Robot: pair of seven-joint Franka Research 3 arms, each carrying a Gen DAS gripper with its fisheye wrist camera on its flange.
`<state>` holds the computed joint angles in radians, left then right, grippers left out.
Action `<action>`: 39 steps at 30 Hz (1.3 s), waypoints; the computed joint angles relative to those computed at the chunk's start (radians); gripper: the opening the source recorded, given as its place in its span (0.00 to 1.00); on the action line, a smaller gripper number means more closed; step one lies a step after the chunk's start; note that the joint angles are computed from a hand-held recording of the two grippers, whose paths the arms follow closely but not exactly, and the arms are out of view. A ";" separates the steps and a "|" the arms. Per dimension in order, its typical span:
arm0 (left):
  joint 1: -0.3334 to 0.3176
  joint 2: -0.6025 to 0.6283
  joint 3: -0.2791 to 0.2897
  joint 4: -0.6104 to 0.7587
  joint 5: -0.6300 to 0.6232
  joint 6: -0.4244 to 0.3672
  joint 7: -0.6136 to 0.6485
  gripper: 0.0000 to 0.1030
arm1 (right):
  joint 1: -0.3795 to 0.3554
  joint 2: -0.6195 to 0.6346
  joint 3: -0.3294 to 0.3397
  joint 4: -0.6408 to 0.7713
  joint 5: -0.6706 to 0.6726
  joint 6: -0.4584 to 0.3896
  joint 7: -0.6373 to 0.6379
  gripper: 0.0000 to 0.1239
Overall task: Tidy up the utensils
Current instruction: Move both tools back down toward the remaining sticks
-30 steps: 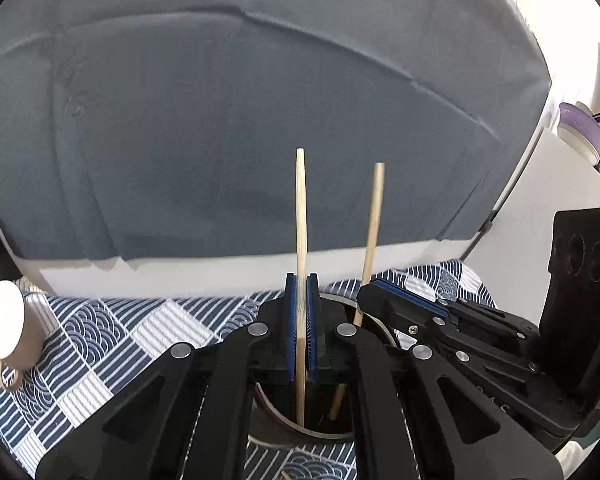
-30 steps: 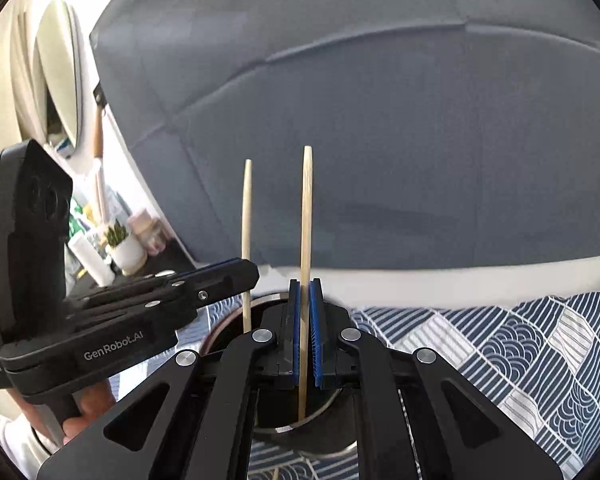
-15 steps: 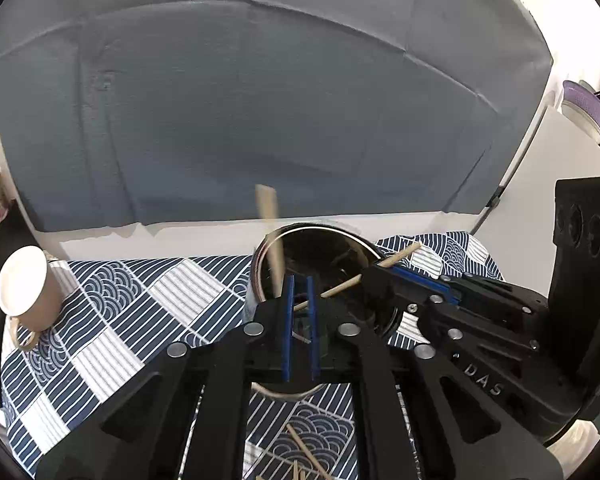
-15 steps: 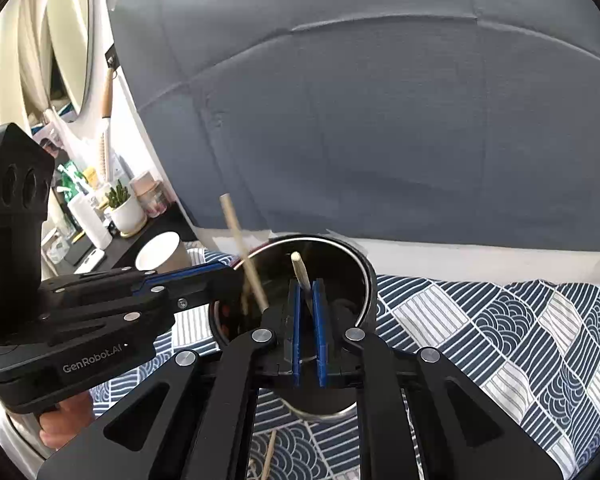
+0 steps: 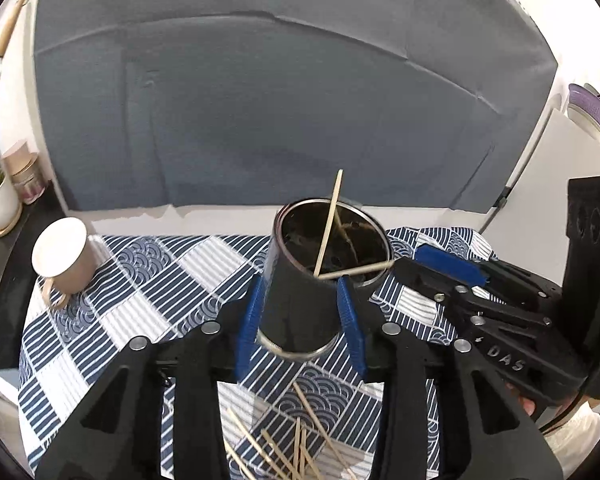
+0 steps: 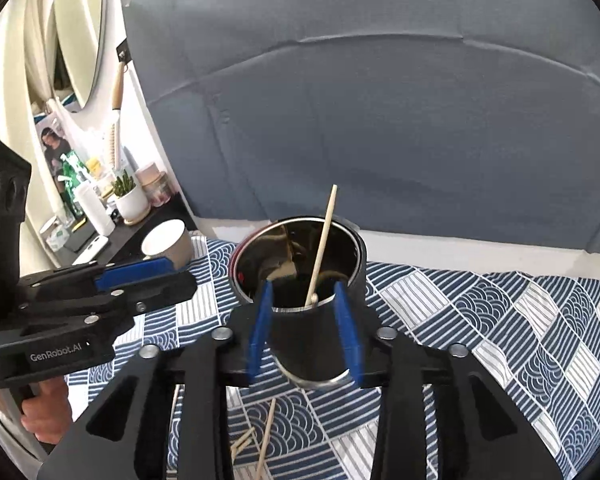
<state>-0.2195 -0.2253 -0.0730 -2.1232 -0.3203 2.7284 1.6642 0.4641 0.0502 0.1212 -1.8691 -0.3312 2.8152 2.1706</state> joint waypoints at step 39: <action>0.087 -0.243 0.010 -0.435 0.223 -0.272 -0.345 0.82 | 0.030 -0.084 0.090 -0.252 0.198 -0.247 -0.143 0.71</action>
